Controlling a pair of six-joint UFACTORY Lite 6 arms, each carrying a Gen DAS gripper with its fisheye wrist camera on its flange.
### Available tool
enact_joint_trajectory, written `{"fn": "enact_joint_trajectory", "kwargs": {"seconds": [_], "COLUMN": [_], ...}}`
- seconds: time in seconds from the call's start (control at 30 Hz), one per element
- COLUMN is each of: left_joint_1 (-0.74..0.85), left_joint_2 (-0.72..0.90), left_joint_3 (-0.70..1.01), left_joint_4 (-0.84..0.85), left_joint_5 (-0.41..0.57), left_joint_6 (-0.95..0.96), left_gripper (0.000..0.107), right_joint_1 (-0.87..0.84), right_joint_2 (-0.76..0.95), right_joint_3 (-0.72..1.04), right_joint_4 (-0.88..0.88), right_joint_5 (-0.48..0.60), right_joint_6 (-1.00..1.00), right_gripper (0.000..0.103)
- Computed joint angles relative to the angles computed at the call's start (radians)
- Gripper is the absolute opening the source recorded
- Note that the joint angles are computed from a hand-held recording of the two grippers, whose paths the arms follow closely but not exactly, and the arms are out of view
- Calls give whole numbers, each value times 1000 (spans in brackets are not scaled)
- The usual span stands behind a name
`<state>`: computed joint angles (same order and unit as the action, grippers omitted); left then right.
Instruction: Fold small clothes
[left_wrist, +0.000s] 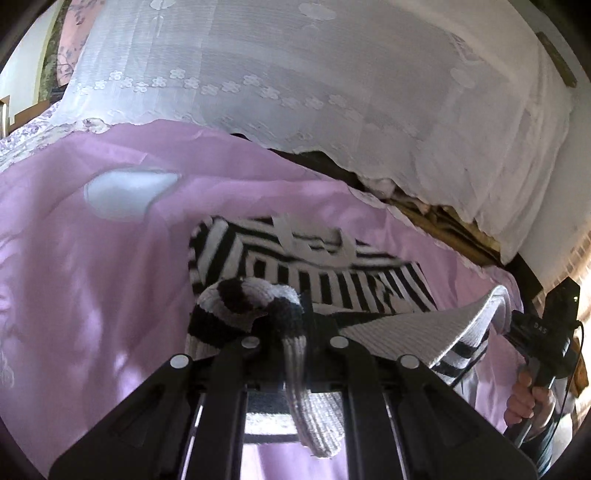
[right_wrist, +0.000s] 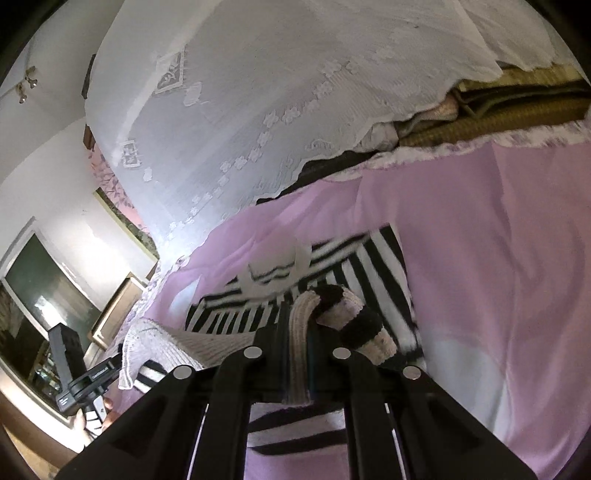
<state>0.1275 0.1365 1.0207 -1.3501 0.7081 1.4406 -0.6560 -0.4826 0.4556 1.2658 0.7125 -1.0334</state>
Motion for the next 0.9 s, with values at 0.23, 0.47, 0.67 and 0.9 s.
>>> {"fn": "enact_joint_trajectory", "kwargs": {"seconds": [0.23, 0.47, 0.67, 0.9], "left_joint_1": [-57, -119, -162, -168], "left_joint_2": [203, 439, 582, 480], "left_joint_3": [261, 521, 587, 454], "left_joint_4": [22, 90, 143, 7], "left_joint_5": [-77, -133, -231, -284], "left_joint_6": [-116, -267, -283, -90], "left_gripper": [6, 6, 14, 41], "right_joint_1": [120, 144, 189, 171], "right_joint_2": [349, 680, 906, 847], "right_joint_3": [237, 428, 496, 431], "right_joint_4": [210, 443, 661, 726], "right_joint_5": [-138, -143, -187, -174], "right_joint_6": [-152, -326, -546, -641], "right_gripper": [8, 8, 15, 48]}}
